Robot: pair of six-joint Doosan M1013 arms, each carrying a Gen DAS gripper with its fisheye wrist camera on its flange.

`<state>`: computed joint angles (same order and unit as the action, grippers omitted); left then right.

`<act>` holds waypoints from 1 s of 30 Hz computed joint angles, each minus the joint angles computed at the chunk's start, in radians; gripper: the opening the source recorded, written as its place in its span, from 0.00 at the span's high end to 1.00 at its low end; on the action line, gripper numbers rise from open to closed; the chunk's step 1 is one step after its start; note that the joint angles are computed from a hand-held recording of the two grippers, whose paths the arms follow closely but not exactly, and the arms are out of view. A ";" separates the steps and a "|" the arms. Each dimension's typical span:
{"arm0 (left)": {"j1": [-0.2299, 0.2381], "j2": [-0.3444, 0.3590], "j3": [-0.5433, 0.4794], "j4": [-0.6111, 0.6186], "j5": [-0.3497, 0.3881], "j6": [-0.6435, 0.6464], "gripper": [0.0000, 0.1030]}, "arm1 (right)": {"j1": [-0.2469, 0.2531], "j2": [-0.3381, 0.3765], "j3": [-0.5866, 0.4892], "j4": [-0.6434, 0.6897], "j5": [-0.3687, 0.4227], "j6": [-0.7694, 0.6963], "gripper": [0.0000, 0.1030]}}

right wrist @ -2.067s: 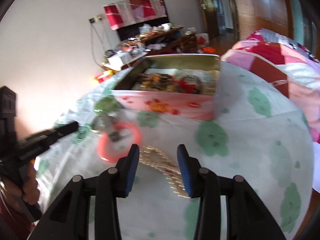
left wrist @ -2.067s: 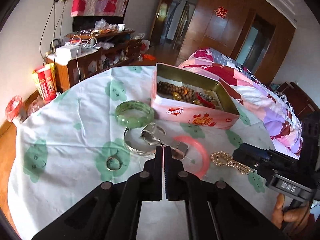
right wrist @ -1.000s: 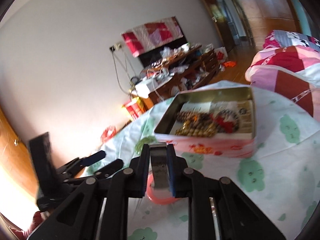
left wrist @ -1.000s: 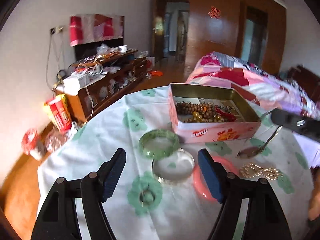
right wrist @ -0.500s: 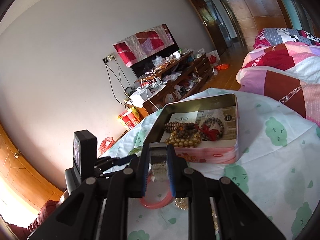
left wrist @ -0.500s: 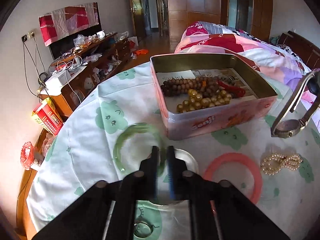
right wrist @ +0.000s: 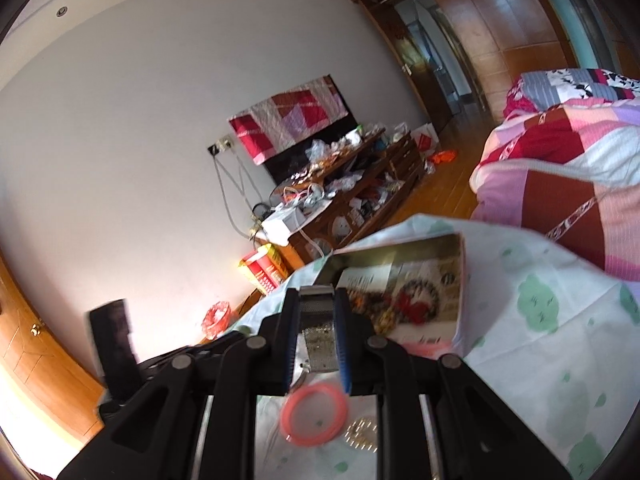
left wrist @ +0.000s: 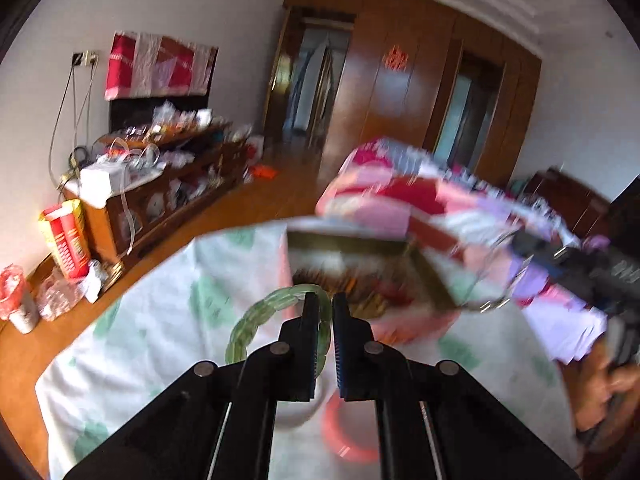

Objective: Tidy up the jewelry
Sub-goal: 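Carry the silver clip with the right tool to the tin while the left tool grasps the jade bangle, then open both tools over the tin, dropping the clip and jade bangle inside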

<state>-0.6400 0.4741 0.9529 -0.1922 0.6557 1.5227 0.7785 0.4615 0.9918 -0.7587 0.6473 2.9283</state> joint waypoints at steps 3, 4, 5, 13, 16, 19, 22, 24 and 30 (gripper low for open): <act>-0.014 0.039 -0.072 0.003 -0.009 0.023 0.94 | -0.015 0.011 -0.019 -0.022 0.012 0.028 0.81; -0.018 0.050 -0.090 0.011 -0.004 0.023 0.94 | -0.020 0.013 -0.020 -0.026 0.010 0.038 0.81; -0.021 0.071 -0.123 0.008 0.003 0.029 0.94 | -0.028 0.018 -0.024 -0.032 0.008 0.054 0.81; -0.044 0.280 -0.447 0.063 0.187 -0.009 0.94 | -0.085 0.088 -0.108 0.070 0.072 -0.002 0.81; -0.060 0.342 -0.541 0.150 0.265 -0.043 0.94 | -0.098 0.112 -0.124 0.108 0.114 -0.034 0.81; -0.064 0.369 -0.578 0.185 0.314 -0.060 0.93 | -0.110 0.130 -0.139 0.192 0.134 -0.111 0.80; -0.063 0.375 -0.589 0.184 0.344 -0.067 0.85 | -0.104 0.141 -0.156 0.184 0.182 -0.141 0.79; -0.062 0.354 -0.550 0.200 0.323 -0.086 0.64 | -0.098 0.126 -0.134 0.135 0.172 -0.098 0.74; -0.068 0.292 -0.437 0.264 0.200 -0.160 0.32 | -0.061 0.103 -0.099 -0.120 0.270 0.097 0.56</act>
<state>-0.7078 0.7658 0.5156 0.0720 0.8559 1.3632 0.7176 0.5644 0.8924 -0.8784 0.9169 3.0252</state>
